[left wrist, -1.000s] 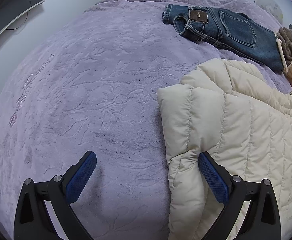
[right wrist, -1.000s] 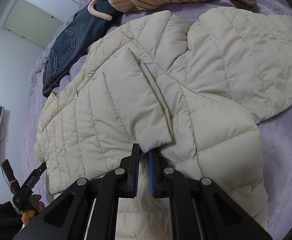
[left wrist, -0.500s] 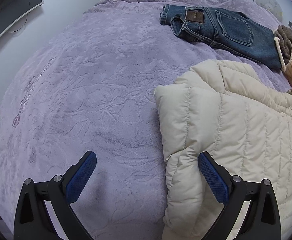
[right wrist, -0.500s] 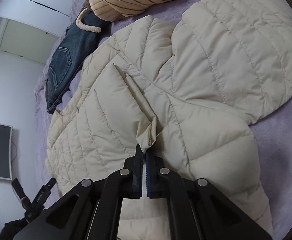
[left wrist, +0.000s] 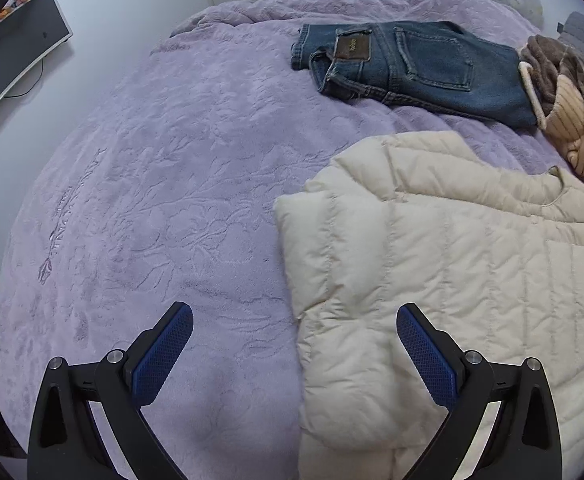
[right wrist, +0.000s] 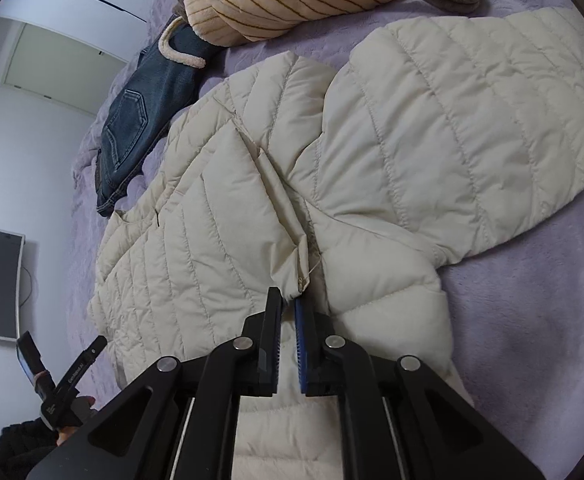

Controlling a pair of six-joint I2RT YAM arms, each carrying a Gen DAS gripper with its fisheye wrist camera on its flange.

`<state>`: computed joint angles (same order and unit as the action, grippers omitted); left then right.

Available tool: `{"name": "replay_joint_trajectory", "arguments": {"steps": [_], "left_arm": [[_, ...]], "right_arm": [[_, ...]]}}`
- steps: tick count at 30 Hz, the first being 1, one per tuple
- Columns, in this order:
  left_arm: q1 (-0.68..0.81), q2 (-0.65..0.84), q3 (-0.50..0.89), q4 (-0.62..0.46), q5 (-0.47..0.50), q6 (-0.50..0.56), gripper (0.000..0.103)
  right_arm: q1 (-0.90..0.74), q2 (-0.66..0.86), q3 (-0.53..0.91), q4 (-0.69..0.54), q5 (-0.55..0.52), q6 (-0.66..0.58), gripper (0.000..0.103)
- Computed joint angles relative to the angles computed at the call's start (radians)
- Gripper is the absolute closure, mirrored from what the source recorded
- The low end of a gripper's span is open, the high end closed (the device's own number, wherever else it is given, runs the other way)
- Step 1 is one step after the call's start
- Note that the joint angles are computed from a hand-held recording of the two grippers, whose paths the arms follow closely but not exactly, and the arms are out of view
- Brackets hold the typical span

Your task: Fold large clothes

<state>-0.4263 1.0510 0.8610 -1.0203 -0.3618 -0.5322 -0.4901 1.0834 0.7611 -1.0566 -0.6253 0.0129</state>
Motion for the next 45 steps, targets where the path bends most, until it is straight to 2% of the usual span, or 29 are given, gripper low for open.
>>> {"name": "replay_joint_trajectory", "arguments": {"steps": [1, 3, 6, 9, 14, 15, 18, 21, 29, 35, 36, 38, 39, 40, 42, 45], "left_arm": [[-0.033, -0.009, 0.024, -0.02, 0.002, -0.021, 0.001], [-0.123, -0.02, 0.075, -0.055, 0.001, -0.085, 0.001], [-0.28, 0.013, 0.156, -0.097, -0.004, -0.206, 0.001], [-0.427, 0.081, 0.223, -0.108, -0.016, -0.34, 0.001], [-0.556, 0.205, 0.276, -0.029, 0.066, -0.471, 0.001], [-0.574, 0.247, 0.298, -0.029, 0.072, -0.489, 0.001], [-0.628, 0.37, 0.377, -0.044, 0.075, -0.542, 0.001], [-0.668, 0.464, 0.445, -0.042, 0.084, -0.572, 0.001], [-0.72, 0.65, 0.583, -0.024, 0.142, -0.556, 0.001], [-0.738, 0.68, 0.614, -0.055, 0.118, -0.558, 0.001], [-0.733, 0.674, 0.606, -0.053, 0.117, -0.557, 0.001], [-0.725, 0.658, 0.589, -0.05, 0.114, -0.554, 0.001], [-0.721, 0.649, 0.579, -0.05, 0.111, -0.554, 0.001], [-0.717, 0.64, 0.571, -0.052, 0.107, -0.552, 0.001], [-0.708, 0.619, 0.553, -0.059, 0.095, -0.544, 0.001], [-0.693, 0.581, 0.523, -0.075, 0.066, -0.529, 0.001]], "right_arm": [[-0.048, -0.001, 0.012, -0.044, -0.012, -0.056, 0.063], [-0.172, 0.014, 0.038, -0.137, -0.051, -0.186, 0.039], [-0.345, 0.068, 0.087, -0.252, -0.06, -0.377, 0.038], [-0.511, 0.151, 0.135, -0.309, -0.044, -0.529, 0.025], [-0.733, 0.352, 0.244, -0.298, -0.013, -0.628, 0.021], [-0.765, 0.392, 0.269, -0.288, -0.014, -0.633, 0.016], [-0.823, 0.504, 0.335, -0.241, -0.005, -0.622, 0.016], [-0.858, 0.643, 0.425, -0.213, -0.014, -0.561, 0.016], [-0.863, 0.918, 0.639, -0.192, -0.198, -0.377, 0.016], [-0.814, 1.01, 0.703, -0.153, -0.309, -0.222, 0.015], [-0.815, 1.017, 0.705, -0.153, -0.323, -0.208, 0.016], [-0.808, 1.032, 0.716, -0.156, -0.354, -0.175, 0.027], [-0.807, 1.044, 0.725, -0.17, -0.372, -0.171, 0.046], [-0.808, 1.06, 0.734, -0.193, -0.389, -0.175, 0.071], [-0.806, 1.084, 0.748, -0.234, -0.439, -0.19, 0.095], [-0.792, 1.032, 0.732, -0.233, -0.461, -0.205, 0.096]]}}
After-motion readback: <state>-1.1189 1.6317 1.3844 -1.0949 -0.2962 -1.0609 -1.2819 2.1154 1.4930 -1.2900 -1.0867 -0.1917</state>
